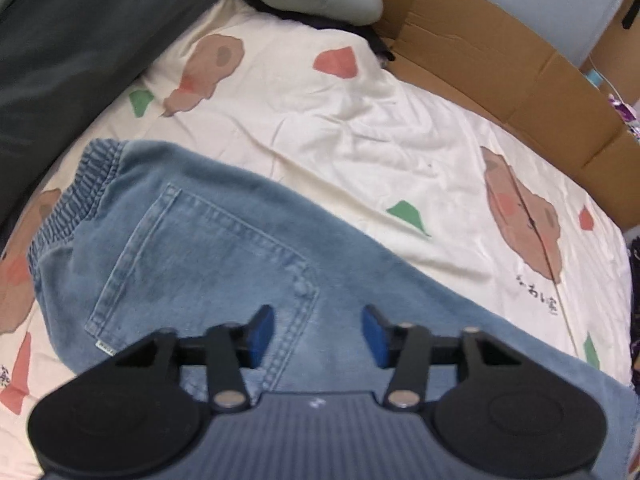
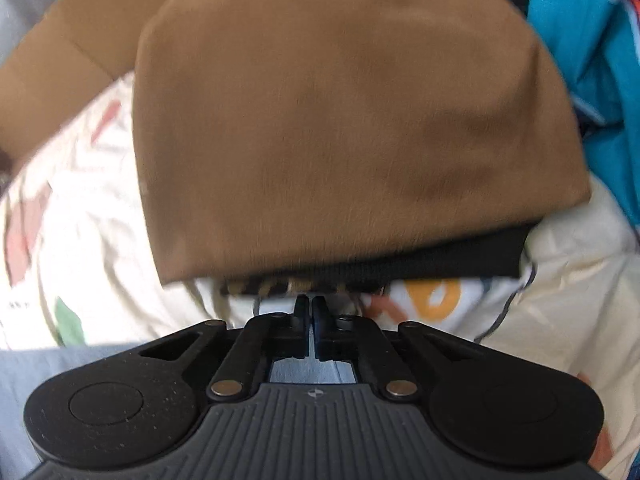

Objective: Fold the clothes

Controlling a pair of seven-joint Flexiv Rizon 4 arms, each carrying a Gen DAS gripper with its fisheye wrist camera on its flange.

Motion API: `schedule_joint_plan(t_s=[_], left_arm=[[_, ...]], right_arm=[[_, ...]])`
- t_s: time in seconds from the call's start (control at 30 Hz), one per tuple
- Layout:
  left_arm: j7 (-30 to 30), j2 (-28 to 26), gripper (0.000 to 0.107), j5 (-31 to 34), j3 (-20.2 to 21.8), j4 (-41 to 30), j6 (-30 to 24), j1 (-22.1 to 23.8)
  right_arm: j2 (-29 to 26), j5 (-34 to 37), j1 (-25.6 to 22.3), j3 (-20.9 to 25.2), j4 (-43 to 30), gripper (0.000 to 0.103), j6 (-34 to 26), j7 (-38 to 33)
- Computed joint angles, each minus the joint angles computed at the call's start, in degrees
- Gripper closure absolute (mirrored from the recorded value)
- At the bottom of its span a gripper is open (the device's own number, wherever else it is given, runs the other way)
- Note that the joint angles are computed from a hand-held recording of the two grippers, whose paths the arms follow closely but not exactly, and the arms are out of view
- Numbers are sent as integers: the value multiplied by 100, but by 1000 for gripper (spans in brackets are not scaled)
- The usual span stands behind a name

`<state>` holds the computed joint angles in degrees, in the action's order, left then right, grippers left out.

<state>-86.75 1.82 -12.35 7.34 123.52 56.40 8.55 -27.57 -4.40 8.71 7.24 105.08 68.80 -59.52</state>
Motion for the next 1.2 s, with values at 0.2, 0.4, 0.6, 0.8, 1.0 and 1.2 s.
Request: schedule_joint_plan(t_s=[0.2, 0.4, 0.6, 0.8, 1.0, 1.2], left_arm=[[-264, 209, 38, 362, -33, -473, -481, 25], [-494, 475, 35, 682, -65, -965, -1114, 47], [-718, 761, 30, 760, -79, -1287, -1641, 43], [-922, 974, 27, 772, -95, -1621, -2442, 52], [-1182, 1288, 19, 828, -113, -1688, -2721, 25], [-1252, 1612, 17, 975, -142, -1658, -3051, -15]], right_arm=[[274, 701, -581, 399, -432, 92, -875, -946], [653, 1098, -707, 256, -699, 90, -1370, -1493], [973, 1330, -656, 145, -853, 88, -1667, -1694], [1373, 1457, -708, 63, -725, 80, -2019, -2166], [1865, 1790, -671, 15, -413, 66, -2112, -2305], [2341, 1958, -585, -44, 28, 57, -1994, -2366]])
